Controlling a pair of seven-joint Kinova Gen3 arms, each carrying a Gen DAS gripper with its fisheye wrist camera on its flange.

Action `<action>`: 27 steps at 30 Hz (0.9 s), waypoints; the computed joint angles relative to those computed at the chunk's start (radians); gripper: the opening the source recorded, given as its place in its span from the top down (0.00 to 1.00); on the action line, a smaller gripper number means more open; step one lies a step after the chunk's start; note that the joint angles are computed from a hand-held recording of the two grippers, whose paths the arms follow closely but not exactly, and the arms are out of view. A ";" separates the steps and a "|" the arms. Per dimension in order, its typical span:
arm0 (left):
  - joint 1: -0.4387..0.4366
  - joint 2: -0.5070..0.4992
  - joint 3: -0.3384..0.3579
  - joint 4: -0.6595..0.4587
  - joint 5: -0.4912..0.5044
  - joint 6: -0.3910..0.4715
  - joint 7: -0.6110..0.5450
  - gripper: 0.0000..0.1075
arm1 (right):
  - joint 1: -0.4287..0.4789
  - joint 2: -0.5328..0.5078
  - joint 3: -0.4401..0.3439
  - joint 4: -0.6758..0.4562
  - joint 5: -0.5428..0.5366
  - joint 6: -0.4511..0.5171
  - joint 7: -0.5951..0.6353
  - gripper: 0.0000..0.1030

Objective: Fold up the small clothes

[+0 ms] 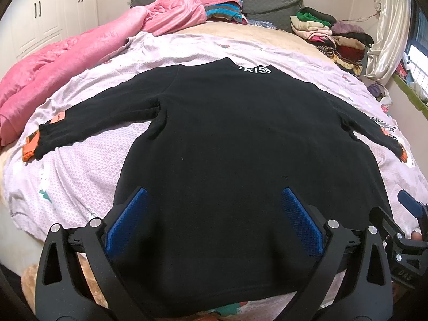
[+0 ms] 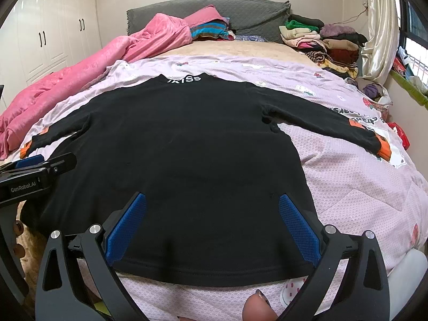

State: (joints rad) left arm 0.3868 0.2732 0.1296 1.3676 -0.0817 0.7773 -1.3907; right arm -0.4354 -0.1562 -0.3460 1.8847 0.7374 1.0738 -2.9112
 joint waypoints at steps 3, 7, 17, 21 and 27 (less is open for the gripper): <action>-0.002 -0.001 0.001 0.001 0.003 -0.003 -0.003 0.13 | -0.001 0.002 0.000 -0.002 0.002 0.001 0.002 0.04; 0.001 -0.002 -0.001 0.000 -0.002 -0.003 0.002 0.13 | -0.002 0.003 0.000 -0.003 0.006 -0.004 0.005 0.04; 0.007 0.006 -0.001 -0.011 -0.008 -0.010 0.011 0.13 | 0.017 -0.008 0.013 -0.004 -0.008 -0.032 0.017 0.04; 0.011 0.024 -0.003 -0.039 -0.006 0.008 0.014 0.13 | 0.034 -0.009 0.018 -0.013 0.000 -0.043 0.030 0.04; 0.018 0.043 -0.004 -0.073 -0.003 0.024 0.017 0.13 | 0.058 -0.010 0.029 -0.023 0.012 -0.075 0.044 0.04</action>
State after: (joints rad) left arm 0.4048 0.3165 0.1257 1.2947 -0.0851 0.8015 -1.3737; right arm -0.3773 -0.1657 -0.3171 1.8613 0.7489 0.9993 -2.8668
